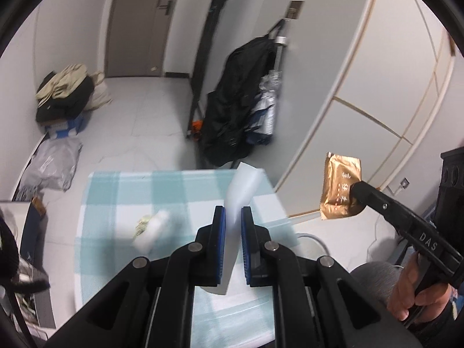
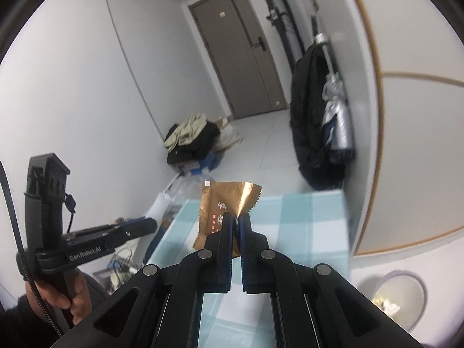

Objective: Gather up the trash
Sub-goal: 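Carry the foam strip and brown packet over the bin with both tools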

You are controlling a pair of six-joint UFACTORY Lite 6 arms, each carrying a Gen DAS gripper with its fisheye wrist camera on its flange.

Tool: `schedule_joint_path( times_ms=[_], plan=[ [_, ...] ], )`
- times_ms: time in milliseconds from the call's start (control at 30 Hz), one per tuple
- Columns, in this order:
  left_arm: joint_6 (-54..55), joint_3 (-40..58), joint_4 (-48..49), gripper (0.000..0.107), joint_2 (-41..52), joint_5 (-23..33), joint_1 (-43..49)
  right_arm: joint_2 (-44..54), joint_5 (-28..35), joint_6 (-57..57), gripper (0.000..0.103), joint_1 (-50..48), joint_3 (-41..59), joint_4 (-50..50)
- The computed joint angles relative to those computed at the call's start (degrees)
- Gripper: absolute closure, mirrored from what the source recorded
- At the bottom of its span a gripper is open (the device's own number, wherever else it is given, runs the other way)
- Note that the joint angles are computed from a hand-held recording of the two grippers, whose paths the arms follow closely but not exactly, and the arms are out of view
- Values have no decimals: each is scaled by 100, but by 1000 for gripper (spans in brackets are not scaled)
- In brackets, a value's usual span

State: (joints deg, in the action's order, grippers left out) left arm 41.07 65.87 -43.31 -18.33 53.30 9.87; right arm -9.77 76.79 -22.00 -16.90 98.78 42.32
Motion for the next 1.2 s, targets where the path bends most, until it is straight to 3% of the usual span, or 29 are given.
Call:
schedule_joint_path(
  times_ms=[433, 833, 967, 1200],
  plan=[
    [-1440, 1221, 720, 100, 884, -695, -2538, 1902, 1446, -877, 99, -2818, 2645, 591],
    [-1943, 2963, 622, 100, 3157, -759, -4091, 3547, 1647, -1477, 99, -4366, 3702, 17],
    [-2009, 3675, 658, 100, 4133, -607, -4441, 3874, 1393, -1819, 99, -4643, 3441, -263],
    [-2215, 5306, 806, 100, 6079, 31, -4931, 3994, 391, -2284, 99, -4643, 1546, -935]
  ],
)
